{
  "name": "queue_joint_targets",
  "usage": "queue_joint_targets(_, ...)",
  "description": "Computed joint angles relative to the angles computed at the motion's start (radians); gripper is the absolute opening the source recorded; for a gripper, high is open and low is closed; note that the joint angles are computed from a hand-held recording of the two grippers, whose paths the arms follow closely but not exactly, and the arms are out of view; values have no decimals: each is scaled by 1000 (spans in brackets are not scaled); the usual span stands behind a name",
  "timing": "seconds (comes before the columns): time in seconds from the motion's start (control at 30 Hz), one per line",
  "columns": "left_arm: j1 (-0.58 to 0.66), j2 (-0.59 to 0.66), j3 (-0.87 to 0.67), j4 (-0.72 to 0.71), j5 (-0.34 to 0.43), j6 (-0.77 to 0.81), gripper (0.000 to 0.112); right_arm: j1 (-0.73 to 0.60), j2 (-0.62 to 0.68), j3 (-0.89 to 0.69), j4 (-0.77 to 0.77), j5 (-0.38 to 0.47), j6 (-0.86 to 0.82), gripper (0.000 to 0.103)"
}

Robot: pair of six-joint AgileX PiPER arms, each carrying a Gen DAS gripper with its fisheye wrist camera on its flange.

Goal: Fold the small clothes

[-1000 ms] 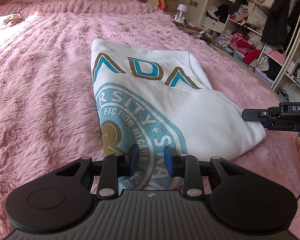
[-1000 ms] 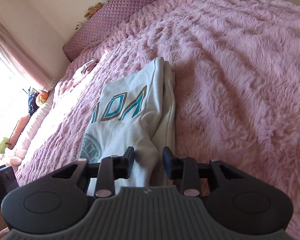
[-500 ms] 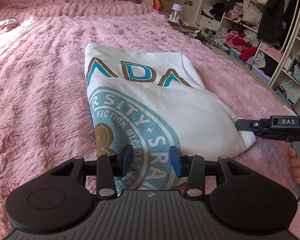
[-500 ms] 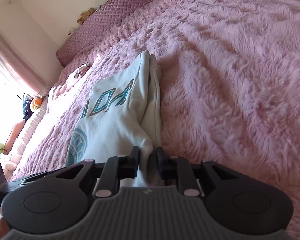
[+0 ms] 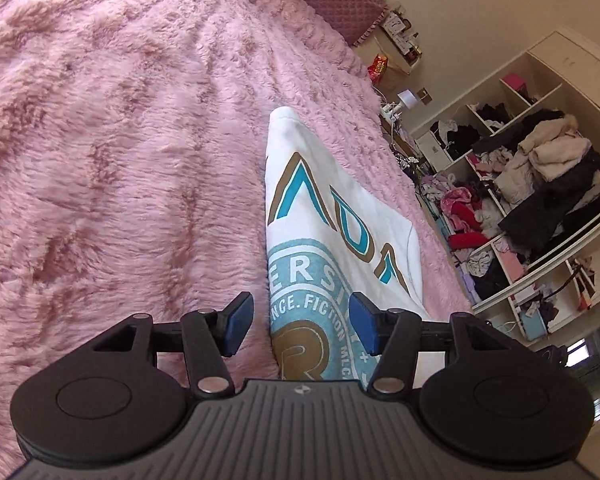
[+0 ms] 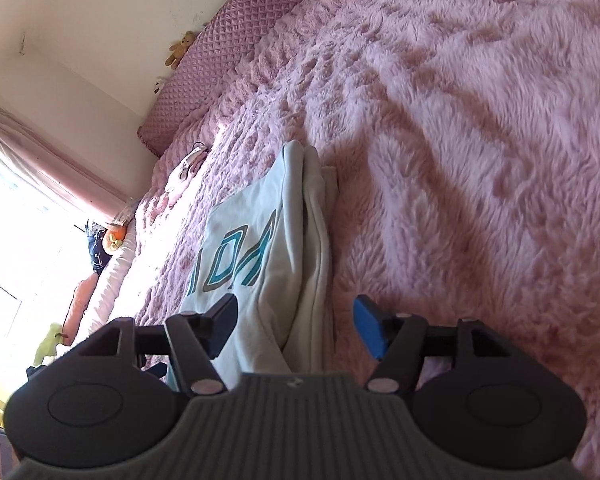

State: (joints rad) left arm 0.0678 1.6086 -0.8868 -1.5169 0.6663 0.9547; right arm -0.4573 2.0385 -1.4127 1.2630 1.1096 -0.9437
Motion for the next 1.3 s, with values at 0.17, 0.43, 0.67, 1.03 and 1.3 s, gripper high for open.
queue_joint_targets(0.17,34,141,-51,-81,113,30,63,53,39,-37,-8,-32,11,64)
queue_joint_targets(0.43,-2,329,-224,-117,220,-14,67,137,97,-128,-5,-69,43,68)
queue_joint_targets(0.67,-12,440,-363,-117,273,-104,77,213,164,-233,-10,-113,92,73)
queue_joint_targets(1.03,-39,485,-432,-116,250,-145,77,235,200,-293,-30,-120,103,75)
queue_joint_targets(1.3,-46,477,-444,-72,228,-180,77,241,201,-300,-46,-132,102,74)
